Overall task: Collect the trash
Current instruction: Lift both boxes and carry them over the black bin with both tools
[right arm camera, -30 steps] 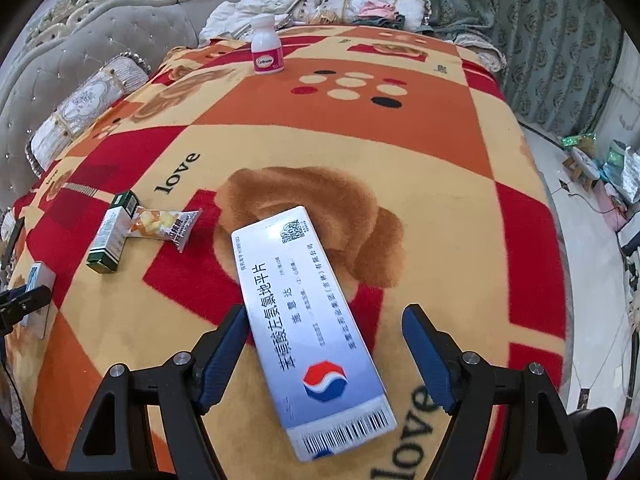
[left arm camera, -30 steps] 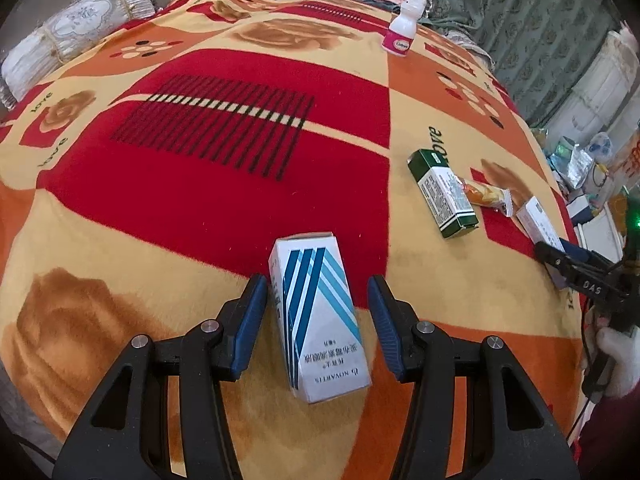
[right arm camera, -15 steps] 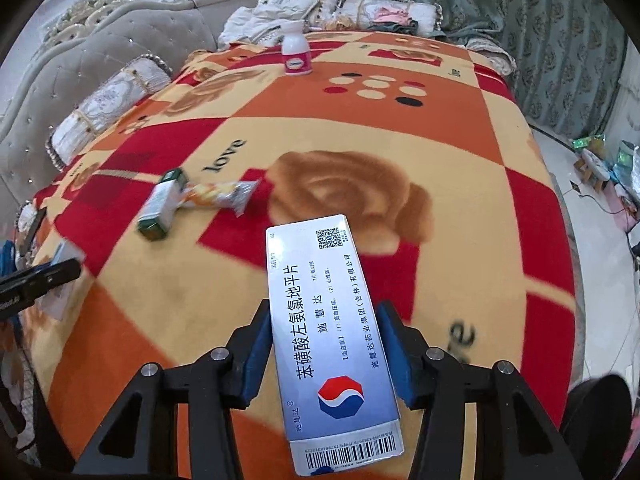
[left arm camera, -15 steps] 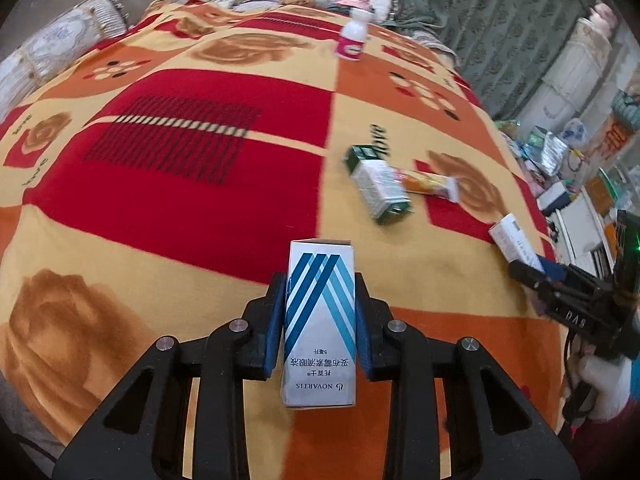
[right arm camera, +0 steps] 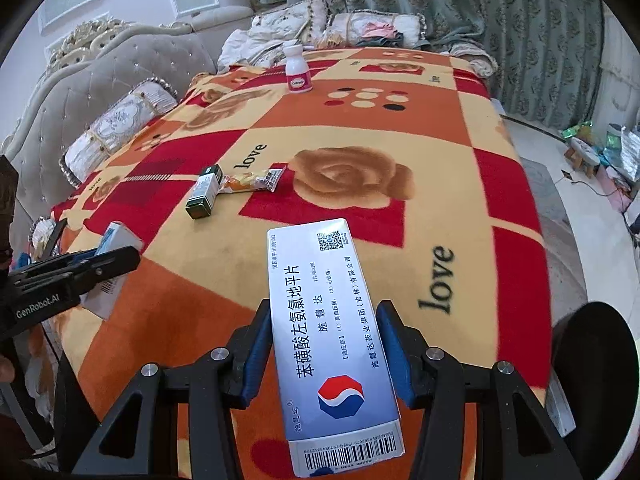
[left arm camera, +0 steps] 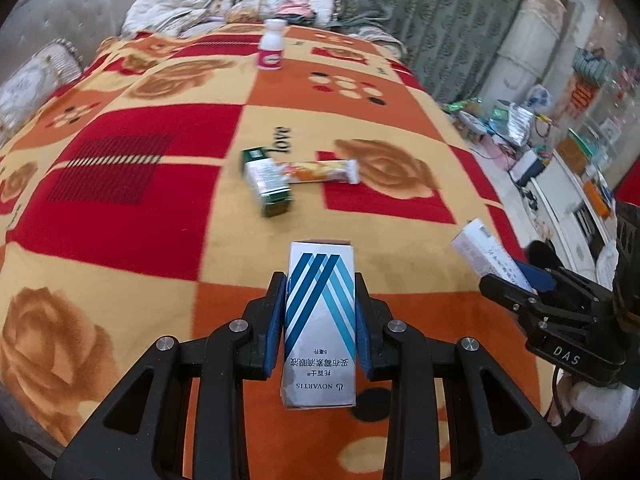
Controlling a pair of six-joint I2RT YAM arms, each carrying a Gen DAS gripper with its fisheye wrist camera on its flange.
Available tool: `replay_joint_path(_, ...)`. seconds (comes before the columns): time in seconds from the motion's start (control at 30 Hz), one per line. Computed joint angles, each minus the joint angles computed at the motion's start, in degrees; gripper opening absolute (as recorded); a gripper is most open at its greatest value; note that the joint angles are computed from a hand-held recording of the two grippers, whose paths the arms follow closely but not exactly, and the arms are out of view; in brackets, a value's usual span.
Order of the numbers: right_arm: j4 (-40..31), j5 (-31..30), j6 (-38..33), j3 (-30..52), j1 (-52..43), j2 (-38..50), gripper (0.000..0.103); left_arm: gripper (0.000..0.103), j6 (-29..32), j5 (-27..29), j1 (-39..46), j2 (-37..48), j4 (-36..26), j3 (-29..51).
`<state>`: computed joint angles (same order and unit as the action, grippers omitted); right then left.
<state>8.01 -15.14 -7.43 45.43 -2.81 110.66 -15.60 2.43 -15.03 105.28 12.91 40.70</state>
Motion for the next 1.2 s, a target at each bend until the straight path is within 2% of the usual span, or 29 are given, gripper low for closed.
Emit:
replay_joint_path(0.37, 0.27, -1.07, -1.14, -5.58, -5.84, -6.14, 0.05, 0.028, -1.44, -2.46, -8.26, 1.04, -1.0, 3.15)
replay_joint_path(0.63, -0.29, -2.81, -0.86, -5.55, -4.79, -3.88, 0.055, 0.028, -0.96, -3.78, -8.08, 1.94, -1.39, 3.29)
replay_joint_path(0.87, 1.86, 0.28, -0.14, -4.06, 1.17, 2.48, 0.055, 0.028, -0.6, -3.8, -7.69, 1.9, -1.06, 2.81)
replay_joint_path(0.9, 2.07, 0.82, -0.15, -3.94, 1.35, 3.09, 0.055, 0.028, -0.52, -3.66, -7.69, 2.06, -0.99, 2.88)
replay_joint_path(0.93, 3.05, 1.15, -0.11, -4.4, 1.16, 3.17, 0.048, 0.028, -0.48, -3.55, -7.74, 2.17, -0.93, 2.93)
replay_joint_path(0.97, 3.46, 1.19, -0.29, -4.74, 0.87, 2.89, 0.047, 0.028, -0.41, -3.47, -7.84, 2.44, -0.92, 3.15)
replay_joint_path(1.2, 2.24, -0.88, -1.78, -6.88, -4.06, -2.19, 0.047, 0.028, -1.09, -3.61, -10.52, 3.73, -1.46, 5.38)
